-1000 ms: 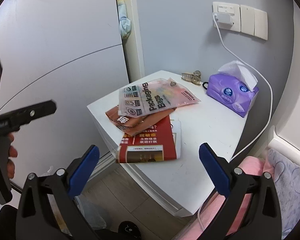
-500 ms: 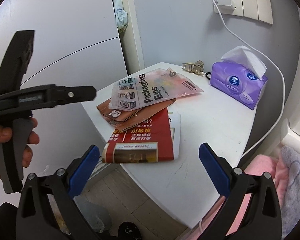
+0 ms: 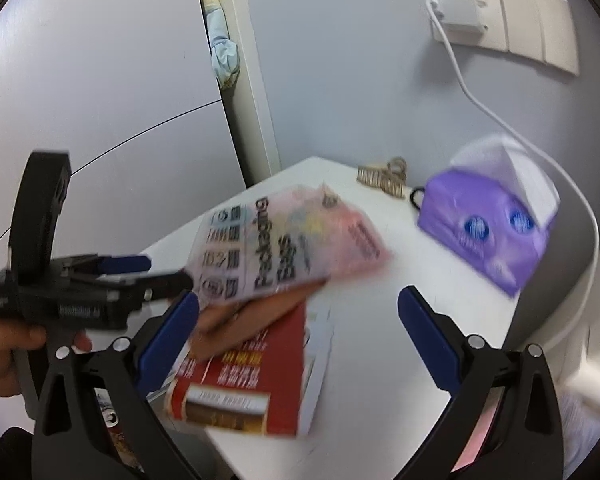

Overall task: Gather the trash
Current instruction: 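Move both tools back toward the pink 'Packaging Bags' pouch, then close the left gripper on the edge of the 'Packaging Bags' pouch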

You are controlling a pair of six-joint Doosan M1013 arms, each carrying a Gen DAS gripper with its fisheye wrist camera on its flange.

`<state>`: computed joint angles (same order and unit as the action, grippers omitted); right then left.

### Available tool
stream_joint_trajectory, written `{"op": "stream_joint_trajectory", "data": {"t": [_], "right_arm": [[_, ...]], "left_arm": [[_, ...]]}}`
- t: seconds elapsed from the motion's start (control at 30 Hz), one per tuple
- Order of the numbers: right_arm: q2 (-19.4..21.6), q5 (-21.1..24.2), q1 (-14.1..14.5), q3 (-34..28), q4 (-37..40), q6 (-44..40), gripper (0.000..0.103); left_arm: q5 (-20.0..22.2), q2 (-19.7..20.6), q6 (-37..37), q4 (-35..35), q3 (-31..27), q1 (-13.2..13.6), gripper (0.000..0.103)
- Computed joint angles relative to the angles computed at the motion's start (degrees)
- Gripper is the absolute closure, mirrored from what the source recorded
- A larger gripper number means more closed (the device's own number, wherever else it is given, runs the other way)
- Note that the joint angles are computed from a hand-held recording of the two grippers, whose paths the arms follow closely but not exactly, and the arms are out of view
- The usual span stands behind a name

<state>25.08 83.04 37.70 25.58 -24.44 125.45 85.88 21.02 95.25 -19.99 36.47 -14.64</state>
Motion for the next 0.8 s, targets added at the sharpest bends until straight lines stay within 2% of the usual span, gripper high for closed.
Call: {"op": "stream_joint_trajectory", "data": {"t": [0.23,0.4,0.53,0.67,0.8], "right_arm": [[4.26,5.65,-5.34,-7.94,6.89,-3.54,0.006],[5.97,8.41,-8.09,-10.23,10.92,-4.15,0.006],[6.94,9.4,-8.89,-11.06,12.18,-6.15,0.006],[6.58,7.95,-9.12,-9.63,12.41,-6.69,0.006],[6.84,7.55,-9.1,-9.76,12.31,-7.31,0.009]], "left_arm": [[2.69,1.7,-0.34,1.29,-1.74,-0.18,0.006],[5.24,2.97,-2.38,0.92,-3.21,0.05,0.006],[4.93,3.35,-3.62,0.02,-3.7,0.27,0.006],[3.76,3.31,-4.09,-0.37,-3.56,0.25,0.007],[2.77,3.16,-3.66,-0.15,-2.99,-0.2,0.017]]}}
